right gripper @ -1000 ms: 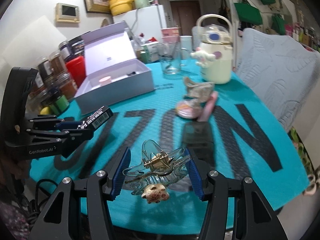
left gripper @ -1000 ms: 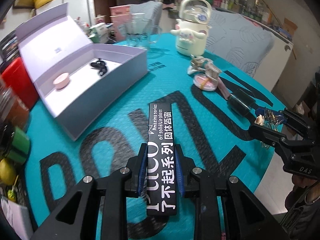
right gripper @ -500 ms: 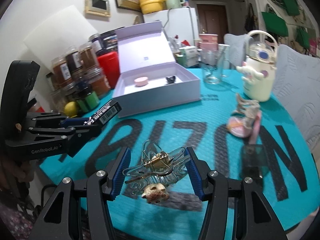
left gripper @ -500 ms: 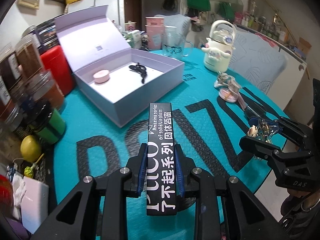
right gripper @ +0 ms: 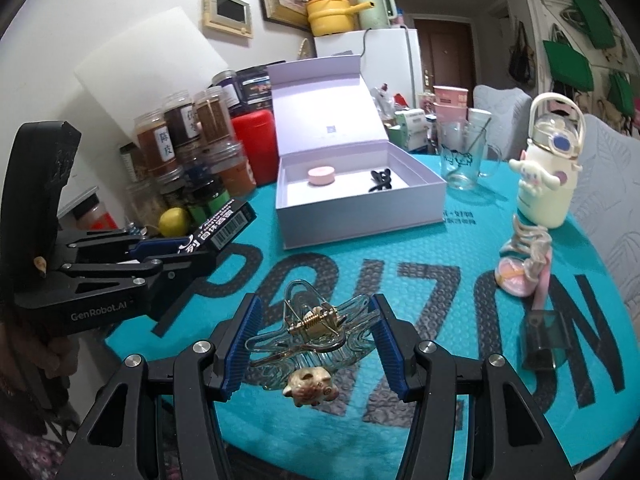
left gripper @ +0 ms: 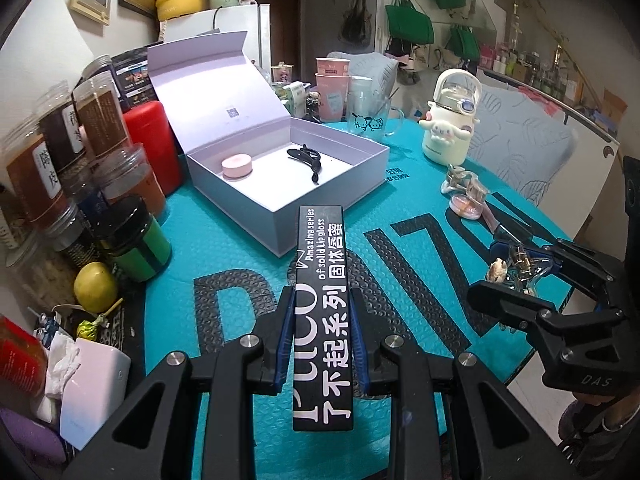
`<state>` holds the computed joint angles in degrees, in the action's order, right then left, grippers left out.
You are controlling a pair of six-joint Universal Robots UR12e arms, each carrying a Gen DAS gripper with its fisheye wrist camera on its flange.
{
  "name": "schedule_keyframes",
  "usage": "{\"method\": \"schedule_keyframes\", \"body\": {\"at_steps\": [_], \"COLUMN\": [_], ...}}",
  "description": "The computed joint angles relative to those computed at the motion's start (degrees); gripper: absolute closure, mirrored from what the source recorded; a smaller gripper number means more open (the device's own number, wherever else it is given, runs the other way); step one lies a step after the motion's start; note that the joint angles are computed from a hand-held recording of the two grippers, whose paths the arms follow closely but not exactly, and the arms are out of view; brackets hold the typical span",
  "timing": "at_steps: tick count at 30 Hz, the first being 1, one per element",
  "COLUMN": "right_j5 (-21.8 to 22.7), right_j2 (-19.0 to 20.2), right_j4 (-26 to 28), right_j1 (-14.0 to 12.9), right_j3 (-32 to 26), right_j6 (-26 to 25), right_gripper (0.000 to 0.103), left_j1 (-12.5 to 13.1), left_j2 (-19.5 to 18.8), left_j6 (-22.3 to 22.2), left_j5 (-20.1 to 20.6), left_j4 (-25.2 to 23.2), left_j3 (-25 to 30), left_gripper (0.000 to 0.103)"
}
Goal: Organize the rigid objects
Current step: 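Carry the black lipstick box and gold hair clip toward the white box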
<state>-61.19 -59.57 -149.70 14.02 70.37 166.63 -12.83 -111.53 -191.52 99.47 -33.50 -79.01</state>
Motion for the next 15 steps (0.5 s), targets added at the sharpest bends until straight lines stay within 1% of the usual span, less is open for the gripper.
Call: {"method": "schedule_keyframes", "body": {"at_steps": [2,5,9,11,15], "right_j5": [-0.08,-1.34,-1.64,-1.61,-1.41], "right_j2": [0.17,0.57,2.21,2.9,4.88], "right_j4": [0.75,2.11,4.99,5.69,7.19], "right_j1": [0.08,0.29,0.6,0.76,1.16], "right_j3": [-0.49,-1.49,-4.43,-5.66,-9.24], "right_j6": [-0.04,-0.09,0.78,0.99,1.2], "right_gripper": [0.048,0.048,0.048,0.048,0.048], "left_j1": [0.37,0.86,1.55,2.1,2.91], "left_j2": [-0.03,-0.24,-0.84,-1.26,-2.26], "left_j6": [0.0,-0.49,1.14,1.56,2.75], "left_j5": [-1.1,-1.99,-2.36,-3.16,-3.29], "left_j4": [0.59,0.1,-1.54,-2.47,-3.36], "left_j3": [-0.15,0.38,1.88,2.82,4.73], "left_gripper": [0.078,0.078,0.078,0.078,0.078]}}
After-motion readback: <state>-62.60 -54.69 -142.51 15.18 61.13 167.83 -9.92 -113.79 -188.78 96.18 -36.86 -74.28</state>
